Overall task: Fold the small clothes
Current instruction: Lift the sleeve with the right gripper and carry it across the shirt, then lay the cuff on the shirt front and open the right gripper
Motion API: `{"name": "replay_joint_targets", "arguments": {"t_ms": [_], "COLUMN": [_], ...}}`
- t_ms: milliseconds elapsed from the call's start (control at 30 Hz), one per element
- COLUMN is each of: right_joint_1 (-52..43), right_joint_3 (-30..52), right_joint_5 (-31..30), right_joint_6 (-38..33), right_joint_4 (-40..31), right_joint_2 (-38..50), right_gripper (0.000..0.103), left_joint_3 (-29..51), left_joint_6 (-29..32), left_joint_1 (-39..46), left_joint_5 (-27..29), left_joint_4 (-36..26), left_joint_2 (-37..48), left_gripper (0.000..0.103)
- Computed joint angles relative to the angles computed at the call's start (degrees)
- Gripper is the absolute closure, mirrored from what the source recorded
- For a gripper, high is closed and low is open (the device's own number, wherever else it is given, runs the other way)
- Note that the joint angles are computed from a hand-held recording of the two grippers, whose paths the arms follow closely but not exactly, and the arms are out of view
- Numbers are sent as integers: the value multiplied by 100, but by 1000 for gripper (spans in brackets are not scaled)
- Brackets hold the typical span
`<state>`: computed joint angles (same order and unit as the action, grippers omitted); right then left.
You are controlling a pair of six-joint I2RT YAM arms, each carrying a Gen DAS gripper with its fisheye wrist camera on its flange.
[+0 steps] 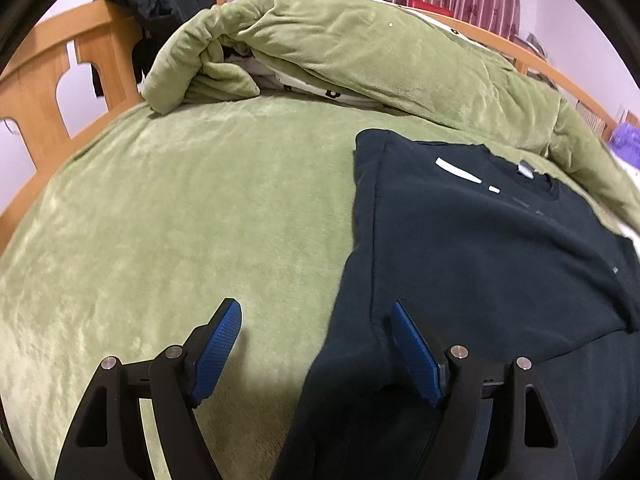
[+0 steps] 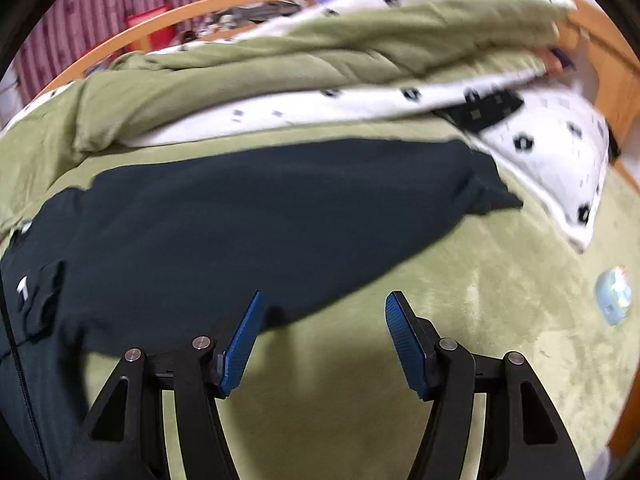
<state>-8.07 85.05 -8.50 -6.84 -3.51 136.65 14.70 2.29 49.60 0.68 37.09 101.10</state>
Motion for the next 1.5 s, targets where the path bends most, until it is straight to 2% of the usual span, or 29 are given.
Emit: {"name": "replay_joint_targets", "arguments": {"t_ms": [200,300,333,400,433,500,633,800,900,967,1100,1267,1367,1500], "right_joint_1": [-220,-143,-114,-54,-37,-18,201,729,1275,1831,3045,4603,5395,6073], "right_joint_3": [1157,1782,1993,2177,2289,2138,898,-98,-453,-743,-978,-916,-612,130], "right_joint_5": [-532,-298,-131,226,315,384,576,713,868,1040,1572,2457,2750,2865], "right_joint_6": [445,561,588,669,657,698,677,569,654,728,907,1100,1294,1600], "right_joint_4": [-271,-551,-634,-607,-664,-557,193,406,236,199,155,231,188,-44], "right_joint_2": [832,1167,1270,1339,1355,1171,22,-1388,-2157,-2685,-3217,-3022,-2463,-1288], "right_gripper": [40,40,44,69,95,96,97,97,97,97,97,97,97,97], "left_joint_3": [91,117,106,87,64,36,37,-105,-131,-180,-245,-142,-148,-244], "left_joint_6": [-12,49,59,79,88,93,38,50,131,240,426,628,801,995], "left_joint_1": [-94,-229,-275,-343,-356,-355,-262,-103,-115,-184,-194,214,459,581], "left_joint_5": [-142,-230,-281,-323,-329,-329,-249,-92,-232,-487,-653,-189,112,58], "left_joint_4": [220,321,390,420,422,383,-4,-547,-1006,-1098,-1381,-2157,-2464,-2508], "left_joint_2": [371,572,622,625,589,501,139,-669,-1232,-1462,-1974,-2660,-2964,-3237], "left_gripper": [27,27,27,27,27,27,27,27,27,27,27,27,27,27]}}
